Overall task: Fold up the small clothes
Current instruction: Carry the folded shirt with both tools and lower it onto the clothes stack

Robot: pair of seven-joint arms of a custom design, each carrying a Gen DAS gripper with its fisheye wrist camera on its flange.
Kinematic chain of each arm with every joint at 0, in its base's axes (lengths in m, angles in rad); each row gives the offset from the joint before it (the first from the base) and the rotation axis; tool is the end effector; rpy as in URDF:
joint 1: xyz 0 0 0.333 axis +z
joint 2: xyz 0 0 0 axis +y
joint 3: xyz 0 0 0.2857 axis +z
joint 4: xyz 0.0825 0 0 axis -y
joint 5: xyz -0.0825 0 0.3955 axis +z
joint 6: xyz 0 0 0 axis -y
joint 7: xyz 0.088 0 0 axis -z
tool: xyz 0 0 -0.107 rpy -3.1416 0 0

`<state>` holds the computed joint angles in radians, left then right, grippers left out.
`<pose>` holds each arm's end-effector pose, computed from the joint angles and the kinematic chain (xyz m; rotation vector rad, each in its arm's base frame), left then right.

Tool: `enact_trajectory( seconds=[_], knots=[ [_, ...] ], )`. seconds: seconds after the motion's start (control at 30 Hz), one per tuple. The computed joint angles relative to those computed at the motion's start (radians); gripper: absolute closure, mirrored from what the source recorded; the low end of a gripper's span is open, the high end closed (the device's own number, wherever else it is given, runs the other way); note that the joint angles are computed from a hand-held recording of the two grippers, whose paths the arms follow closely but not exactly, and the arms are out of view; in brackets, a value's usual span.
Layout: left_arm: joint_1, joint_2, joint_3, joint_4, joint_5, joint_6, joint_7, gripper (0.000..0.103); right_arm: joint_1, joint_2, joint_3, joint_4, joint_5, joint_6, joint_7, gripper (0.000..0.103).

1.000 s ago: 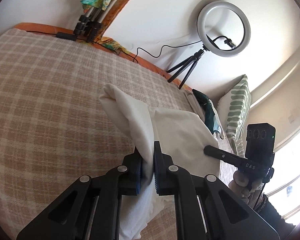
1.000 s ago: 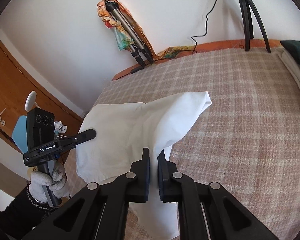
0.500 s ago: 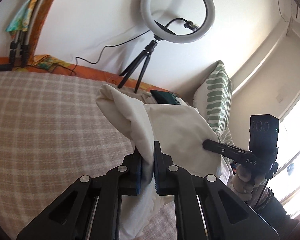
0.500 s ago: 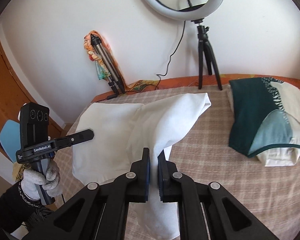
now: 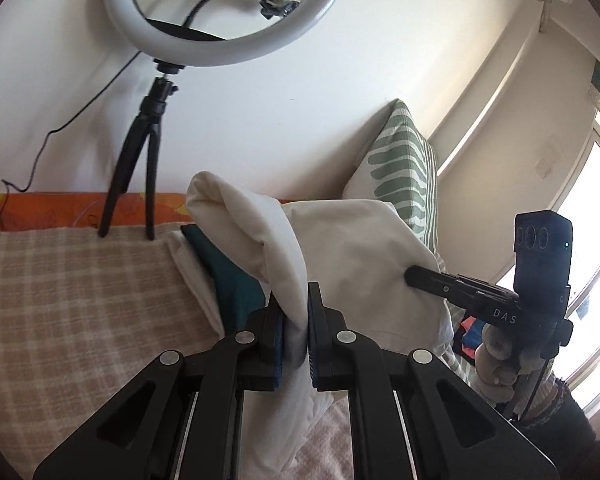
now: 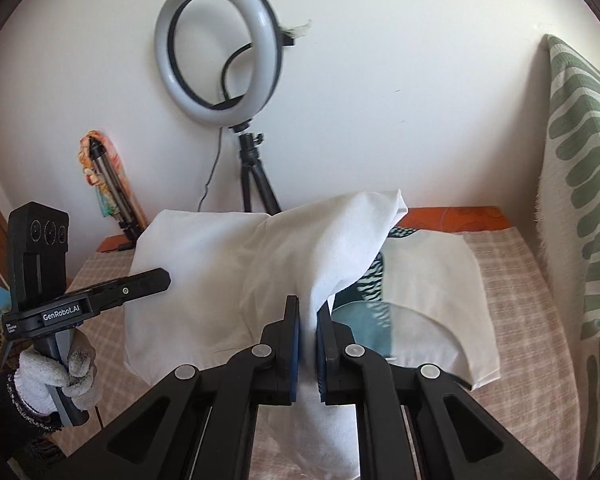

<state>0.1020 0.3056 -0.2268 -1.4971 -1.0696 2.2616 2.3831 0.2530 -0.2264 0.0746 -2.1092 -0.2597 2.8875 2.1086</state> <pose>0.6908 -0.0893 0.5327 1.4770 -2.1726 1.6028 0.5197 0.1960 0.6014 -1.5637 1.5434 -0.6414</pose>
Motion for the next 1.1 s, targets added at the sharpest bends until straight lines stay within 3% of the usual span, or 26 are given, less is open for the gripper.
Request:
enact_trajectory(
  seconds=[0.13,0.33,0.57,0.63,0.7,0.73,0.77,0.8,0.87,1.0,1.1],
  knots=[
    [-0.049,0.109,-0.021,0.132,0.074,0.038,-0.053,0.095,-0.054,0.039,-0.007,0.047,-0.074,-0.020,0.023,0.099],
    [-0.080,0.266,-0.060,0.315,0.196,0.064,-0.152,0.095,-0.089,0.115,-0.047,0.113,-0.072,-0.014,-0.012,0.099],
    [-0.101,0.314,-0.071,0.351,0.332,0.160,-0.194,0.095,-0.112,0.229,-0.073,0.190,-0.044,-0.023,-0.055,0.099],
    [-0.097,0.315,-0.074,0.351,0.355,0.165,-0.196,0.095,-0.113,0.254,-0.077,0.214,-0.090,-0.041,-0.020,0.098],
    [-0.104,0.317,-0.069,0.356,0.390,0.170,-0.211,0.095,-0.112,0.278,-0.082,0.242,-0.122,-0.079,0.003,0.091],
    [-0.099,0.310,-0.073,0.347,0.393,0.174,-0.207,0.095,-0.105,0.287,-0.092,0.264,-0.208,-0.124,0.084,0.085],
    [-0.105,0.316,-0.071,0.359,0.408,0.171,-0.220,0.095,-0.099,0.291,-0.097,0.278,-0.269,-0.161,0.141,0.068],
    [-0.101,0.313,-0.073,0.357,0.411,0.167,-0.221,0.095,-0.097,0.289,-0.101,0.280,-0.306,-0.178,0.179,0.060],
    [-0.086,0.298,-0.081,0.340,0.405,0.153,-0.214,0.095,-0.101,0.273,-0.102,0.267,-0.331,-0.178,0.212,0.059],
    [-0.080,0.264,-0.080,0.301,0.404,0.153,-0.202,0.095,-0.110,0.233,-0.092,0.233,-0.371,-0.164,0.261,0.047],
    [-0.071,0.220,-0.080,0.251,0.385,0.156,-0.186,0.083,-0.112,0.196,-0.078,0.205,-0.387,-0.165,0.291,0.045]
  ],
)
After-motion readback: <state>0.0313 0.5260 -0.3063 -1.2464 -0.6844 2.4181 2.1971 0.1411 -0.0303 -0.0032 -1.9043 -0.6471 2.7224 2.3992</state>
